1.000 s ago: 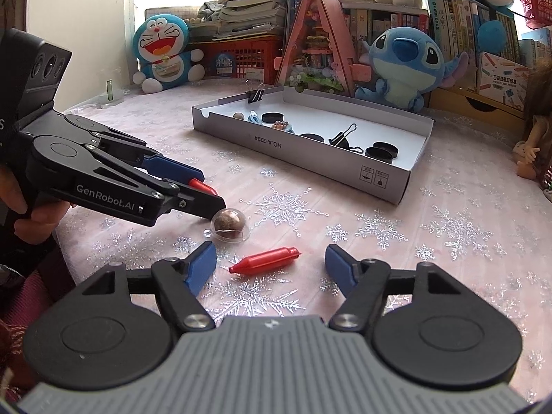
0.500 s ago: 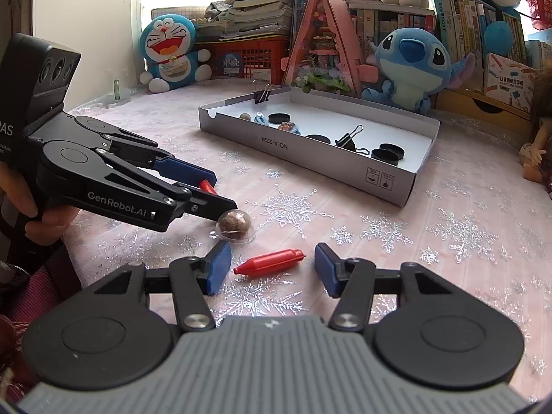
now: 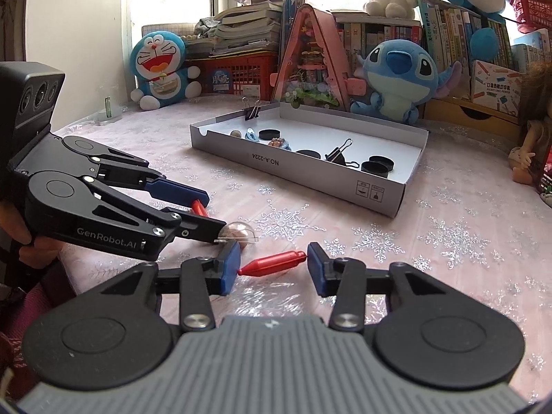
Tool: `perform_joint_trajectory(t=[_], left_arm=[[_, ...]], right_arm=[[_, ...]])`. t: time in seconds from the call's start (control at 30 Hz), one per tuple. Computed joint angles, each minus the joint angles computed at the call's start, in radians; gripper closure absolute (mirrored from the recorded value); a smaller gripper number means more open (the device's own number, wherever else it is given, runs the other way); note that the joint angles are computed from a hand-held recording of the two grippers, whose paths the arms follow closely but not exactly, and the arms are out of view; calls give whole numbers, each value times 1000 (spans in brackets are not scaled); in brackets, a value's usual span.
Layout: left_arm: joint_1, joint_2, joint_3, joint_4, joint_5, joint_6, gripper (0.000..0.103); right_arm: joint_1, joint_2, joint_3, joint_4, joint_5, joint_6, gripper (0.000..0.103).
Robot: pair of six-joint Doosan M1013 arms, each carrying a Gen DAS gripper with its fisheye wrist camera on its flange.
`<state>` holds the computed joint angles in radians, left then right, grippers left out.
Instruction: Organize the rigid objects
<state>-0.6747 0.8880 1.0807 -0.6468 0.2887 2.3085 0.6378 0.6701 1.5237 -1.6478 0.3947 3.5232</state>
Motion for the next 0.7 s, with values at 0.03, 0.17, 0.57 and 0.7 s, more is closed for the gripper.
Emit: perform_joint_trajectory(t=[0.03,0.17,0.57,0.7], left_arm=[[0,-1,0,-1,-4,1,61],[0,-3,0,17,-22,-17,61],[7,7,-42,211,-31,-263,61],[10,10,-55,248,-33,-318,61]], right_arm=[[0,0,-2,4,7,-1,55],[2,1,-5,19,38,-3,55],[7,1,-17,65,134,-14,55],[7,3,-24,77,160,-15,55]])
